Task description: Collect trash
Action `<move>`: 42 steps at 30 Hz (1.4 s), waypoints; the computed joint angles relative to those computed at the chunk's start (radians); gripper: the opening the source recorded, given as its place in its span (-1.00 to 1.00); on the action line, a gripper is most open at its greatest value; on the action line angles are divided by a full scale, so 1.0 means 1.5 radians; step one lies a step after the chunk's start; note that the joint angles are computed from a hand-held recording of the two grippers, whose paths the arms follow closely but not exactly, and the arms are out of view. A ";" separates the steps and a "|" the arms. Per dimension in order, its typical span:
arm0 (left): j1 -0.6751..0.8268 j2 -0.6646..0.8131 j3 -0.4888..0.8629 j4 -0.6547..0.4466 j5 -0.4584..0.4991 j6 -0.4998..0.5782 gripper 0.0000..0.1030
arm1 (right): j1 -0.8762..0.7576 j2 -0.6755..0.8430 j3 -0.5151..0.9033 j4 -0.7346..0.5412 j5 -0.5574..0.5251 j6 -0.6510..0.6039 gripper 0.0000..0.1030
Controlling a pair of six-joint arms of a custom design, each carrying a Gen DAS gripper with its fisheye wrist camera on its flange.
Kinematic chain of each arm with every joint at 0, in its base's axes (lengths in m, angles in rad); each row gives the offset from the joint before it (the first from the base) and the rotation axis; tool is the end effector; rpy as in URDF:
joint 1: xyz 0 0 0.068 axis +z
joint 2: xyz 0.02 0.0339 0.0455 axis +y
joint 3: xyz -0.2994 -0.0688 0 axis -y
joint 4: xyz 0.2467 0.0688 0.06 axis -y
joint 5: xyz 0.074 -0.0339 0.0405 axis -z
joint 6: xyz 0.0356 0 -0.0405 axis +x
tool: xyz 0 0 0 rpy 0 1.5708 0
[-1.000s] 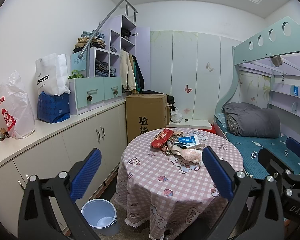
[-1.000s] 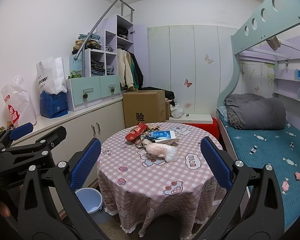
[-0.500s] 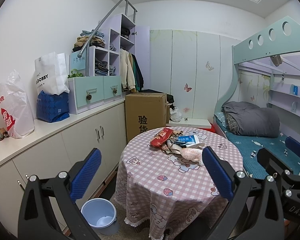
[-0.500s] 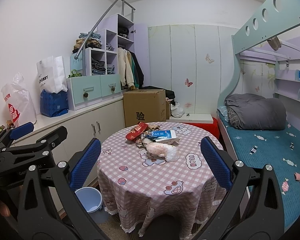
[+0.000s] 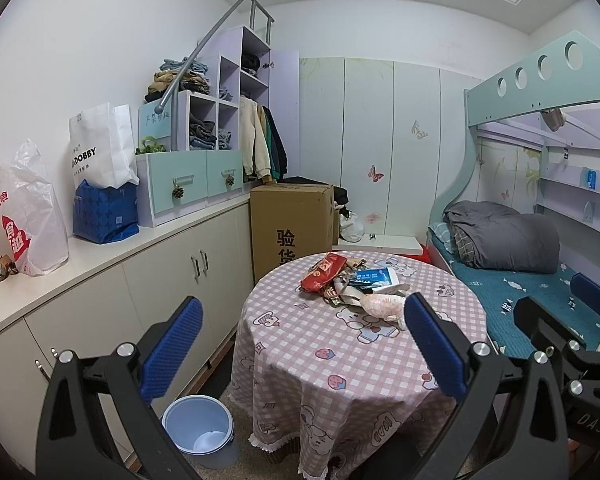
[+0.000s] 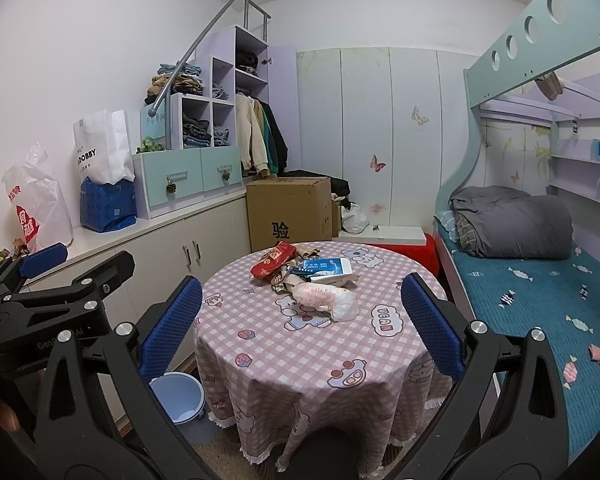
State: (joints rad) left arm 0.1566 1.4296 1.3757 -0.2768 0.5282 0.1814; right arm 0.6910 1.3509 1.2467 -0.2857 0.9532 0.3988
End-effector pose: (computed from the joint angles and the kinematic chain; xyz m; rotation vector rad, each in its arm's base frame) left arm 0.3253 0.0332 0.4225 0.3759 1.8253 -0.2680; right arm 0.2449 0.1649 0.4037 0.3339 1.7642 -0.1597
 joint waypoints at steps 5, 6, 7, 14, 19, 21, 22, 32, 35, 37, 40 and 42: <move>-0.002 0.005 -0.020 0.023 -0.002 0.002 0.92 | -0.001 0.001 0.003 -0.004 -0.002 0.001 0.90; -0.002 0.005 -0.023 0.025 -0.003 0.002 0.92 | 0.000 0.004 0.002 0.000 -0.002 0.001 0.90; -0.002 0.005 -0.021 0.024 -0.002 0.002 0.92 | 0.001 0.005 -0.001 0.004 -0.001 0.001 0.90; -0.002 0.006 -0.024 0.025 -0.002 0.004 0.92 | 0.000 0.006 -0.002 0.005 -0.001 0.001 0.90; -0.002 0.007 -0.029 0.029 -0.002 0.006 0.92 | -0.011 0.014 -0.031 0.044 -0.013 -0.004 0.90; 0.001 0.006 -0.044 0.041 0.000 0.008 0.92 | -0.012 0.013 -0.034 0.047 -0.014 -0.004 0.90; 0.003 0.006 -0.044 0.040 0.001 0.009 0.92 | -0.012 0.014 -0.032 0.044 -0.014 -0.004 0.90; 0.007 0.006 -0.048 0.039 0.006 0.013 0.92 | -0.013 0.014 -0.035 0.046 -0.016 -0.002 0.90; -0.001 0.010 -0.039 0.031 -0.003 0.014 0.92 | -0.013 0.014 -0.042 0.053 -0.016 -0.002 0.90; -0.001 0.009 -0.034 0.026 -0.004 0.015 0.92 | -0.015 0.014 -0.043 0.054 -0.017 -0.003 0.90; -0.001 0.009 -0.033 0.022 -0.005 0.016 0.92 | -0.015 0.015 -0.040 0.049 -0.018 -0.001 0.90; -0.002 0.009 -0.030 0.018 -0.006 0.017 0.92 | -0.016 0.012 -0.055 0.060 -0.019 0.001 0.90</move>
State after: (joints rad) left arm 0.1534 1.4423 1.3313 -0.2503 0.5191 0.2064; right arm 0.6673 1.3685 1.1643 -0.1957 0.9251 0.3999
